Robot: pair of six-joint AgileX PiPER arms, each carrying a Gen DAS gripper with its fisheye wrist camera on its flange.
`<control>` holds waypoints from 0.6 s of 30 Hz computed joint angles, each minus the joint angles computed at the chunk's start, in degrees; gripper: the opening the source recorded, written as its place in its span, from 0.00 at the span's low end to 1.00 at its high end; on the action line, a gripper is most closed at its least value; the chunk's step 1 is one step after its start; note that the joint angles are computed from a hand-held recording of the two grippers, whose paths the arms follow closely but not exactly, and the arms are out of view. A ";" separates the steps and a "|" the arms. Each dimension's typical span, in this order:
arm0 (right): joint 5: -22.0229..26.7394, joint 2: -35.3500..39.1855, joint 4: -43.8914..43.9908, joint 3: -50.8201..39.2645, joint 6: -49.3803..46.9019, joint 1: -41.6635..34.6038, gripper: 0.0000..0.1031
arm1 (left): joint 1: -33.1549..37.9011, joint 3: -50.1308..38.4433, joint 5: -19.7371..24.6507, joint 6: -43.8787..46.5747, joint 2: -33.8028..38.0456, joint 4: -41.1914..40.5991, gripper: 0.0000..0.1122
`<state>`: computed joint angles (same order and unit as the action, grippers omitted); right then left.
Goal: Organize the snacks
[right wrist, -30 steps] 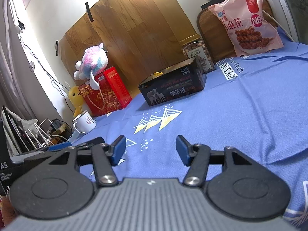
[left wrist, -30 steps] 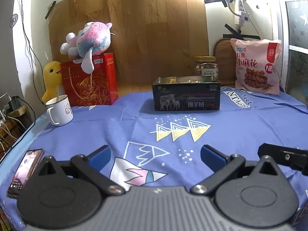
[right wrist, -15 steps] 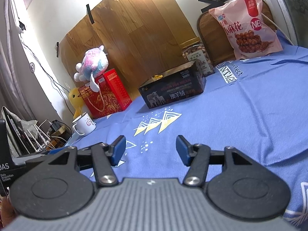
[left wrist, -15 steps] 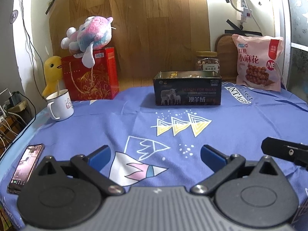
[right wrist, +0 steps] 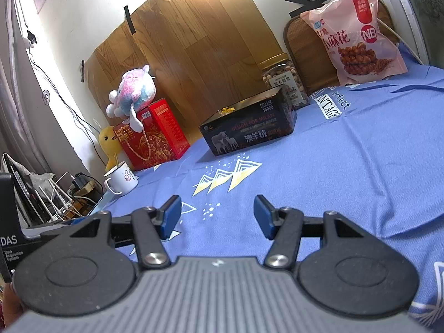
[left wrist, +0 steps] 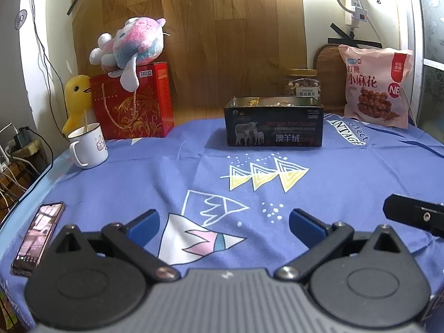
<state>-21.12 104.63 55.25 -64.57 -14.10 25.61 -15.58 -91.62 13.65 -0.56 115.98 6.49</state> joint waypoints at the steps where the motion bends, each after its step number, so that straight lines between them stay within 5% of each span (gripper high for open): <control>1: 0.00 -0.02 0.02 0.02 -0.01 -0.01 0.59 | 0.06 -0.07 -0.02 -0.11 0.05 0.13 0.92; 18: 0.01 -0.03 0.02 -0.01 -0.02 -0.02 0.59 | -0.34 -0.09 -0.57 -11.02 0.08 10.37 0.92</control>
